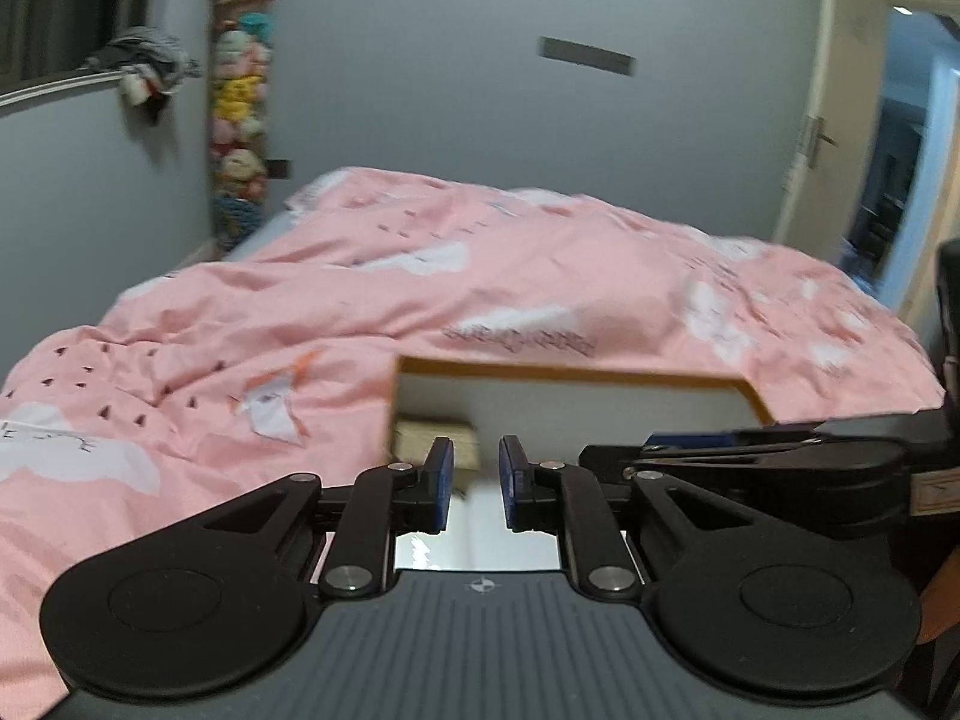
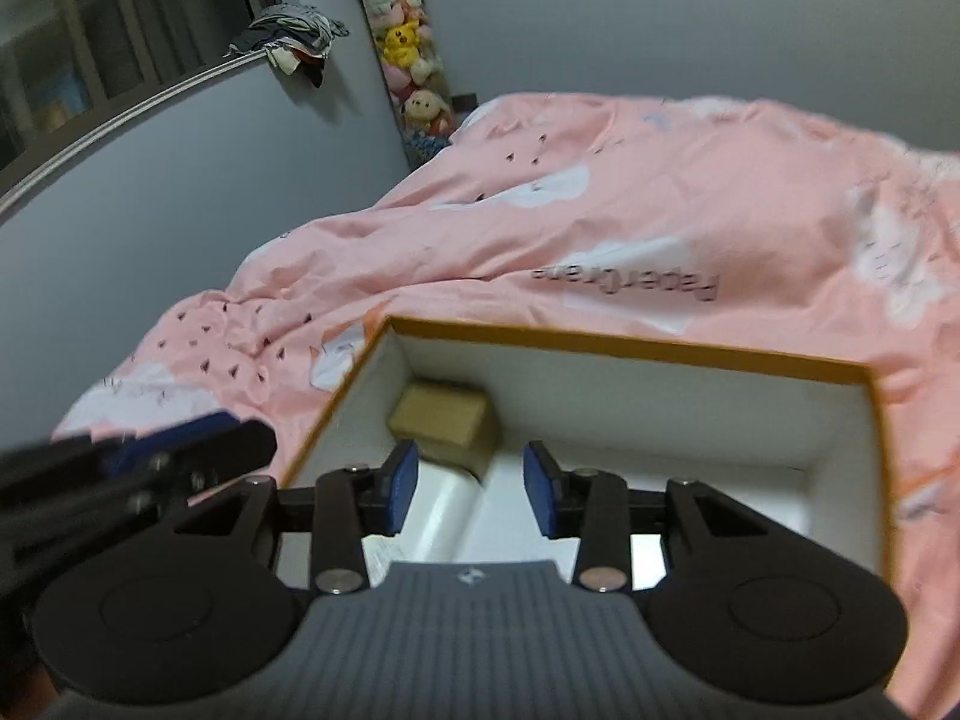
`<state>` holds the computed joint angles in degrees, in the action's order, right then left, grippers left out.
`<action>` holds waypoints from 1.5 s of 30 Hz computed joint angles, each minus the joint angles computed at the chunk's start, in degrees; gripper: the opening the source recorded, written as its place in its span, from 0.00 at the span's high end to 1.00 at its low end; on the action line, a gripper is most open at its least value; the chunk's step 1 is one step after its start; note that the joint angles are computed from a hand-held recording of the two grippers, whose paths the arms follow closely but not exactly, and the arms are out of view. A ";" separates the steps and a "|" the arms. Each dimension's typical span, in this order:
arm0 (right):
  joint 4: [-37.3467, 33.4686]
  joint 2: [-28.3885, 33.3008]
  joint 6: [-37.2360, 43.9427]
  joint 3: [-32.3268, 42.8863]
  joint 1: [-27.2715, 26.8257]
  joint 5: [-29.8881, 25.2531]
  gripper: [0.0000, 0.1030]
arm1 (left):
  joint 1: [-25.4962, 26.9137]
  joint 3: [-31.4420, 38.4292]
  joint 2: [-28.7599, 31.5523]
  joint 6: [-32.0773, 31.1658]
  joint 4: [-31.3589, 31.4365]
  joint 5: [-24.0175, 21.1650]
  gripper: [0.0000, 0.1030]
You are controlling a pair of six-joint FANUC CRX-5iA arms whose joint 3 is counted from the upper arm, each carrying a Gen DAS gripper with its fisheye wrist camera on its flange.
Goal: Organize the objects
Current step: 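Close the left tool on the dark grey box in front of the orange box, then grasp the brown photo card pack with the right tool while the left tool lifts the grey box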
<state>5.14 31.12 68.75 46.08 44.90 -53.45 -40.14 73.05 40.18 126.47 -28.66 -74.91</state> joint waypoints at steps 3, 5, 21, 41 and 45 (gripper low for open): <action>1.92 -6.21 0.34 -9.13 0.26 1.08 0.53 | -0.59 -3.77 -2.18 -2.67 3.17 0.84 0.83; 3.35 -9.97 -1.34 -14.84 0.50 1.68 0.53 | -0.49 -7.05 -3.86 -3.37 6.51 1.74 0.83; 1.25 -22.70 -2.63 -31.78 3.35 -3.93 0.56 | 5.35 -26.83 -11.15 10.63 30.15 4.96 0.50; 4.73 -12.95 6.56 -24.80 4.43 -9.29 0.70 | 10.99 -43.89 -11.99 18.34 48.34 16.97 0.37; 3.44 -12.17 8.12 -23.29 4.14 -10.41 0.70 | 10.80 -45.46 -13.00 18.97 48.12 18.64 0.43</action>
